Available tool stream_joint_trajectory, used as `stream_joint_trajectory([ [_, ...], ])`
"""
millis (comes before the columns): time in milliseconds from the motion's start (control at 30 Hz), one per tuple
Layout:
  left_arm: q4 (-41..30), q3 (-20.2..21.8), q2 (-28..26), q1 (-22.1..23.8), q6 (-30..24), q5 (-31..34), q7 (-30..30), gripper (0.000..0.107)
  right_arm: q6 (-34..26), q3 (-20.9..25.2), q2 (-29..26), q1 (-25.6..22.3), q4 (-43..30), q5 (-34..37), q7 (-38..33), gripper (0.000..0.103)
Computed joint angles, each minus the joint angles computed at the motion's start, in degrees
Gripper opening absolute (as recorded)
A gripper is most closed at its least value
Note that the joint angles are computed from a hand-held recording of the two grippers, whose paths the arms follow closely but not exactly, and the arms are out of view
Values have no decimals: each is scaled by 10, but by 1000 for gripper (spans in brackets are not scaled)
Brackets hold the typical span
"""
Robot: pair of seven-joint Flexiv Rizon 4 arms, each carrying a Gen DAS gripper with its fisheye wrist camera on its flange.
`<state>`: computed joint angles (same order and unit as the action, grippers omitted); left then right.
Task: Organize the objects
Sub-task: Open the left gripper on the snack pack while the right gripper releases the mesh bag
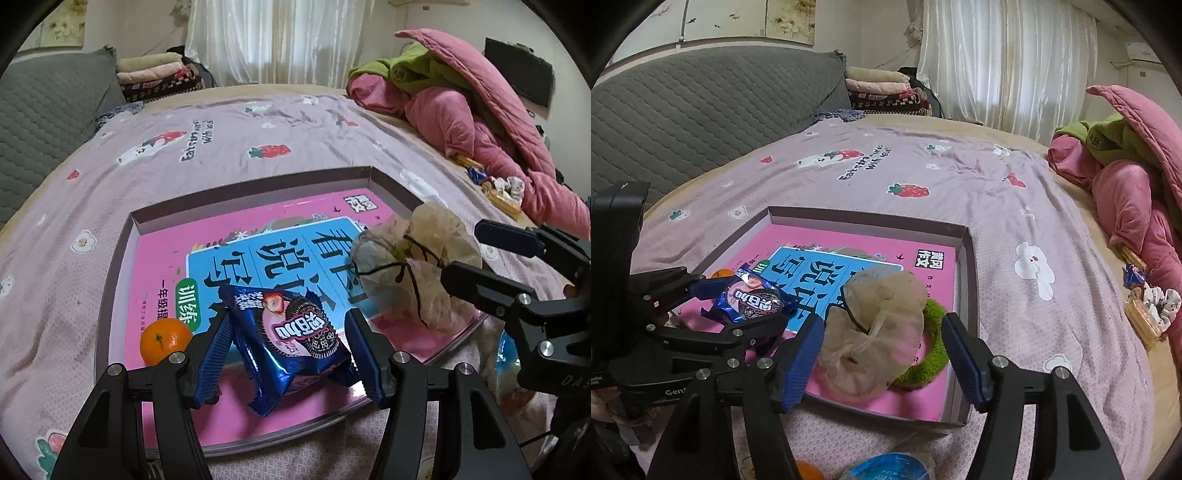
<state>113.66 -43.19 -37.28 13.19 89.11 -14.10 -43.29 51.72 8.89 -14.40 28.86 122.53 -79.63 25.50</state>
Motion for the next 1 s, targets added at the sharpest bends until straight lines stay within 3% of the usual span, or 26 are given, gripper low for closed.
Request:
stream_joint_trajectory([
  [467,7,-29,1,28,6,3,-6,69,4,0,2,-2,-1,-16,13,69],
  [1000,43,-115,8,115,19,42,-39,74,9,5,16,-12,4,-61,40,73],
])
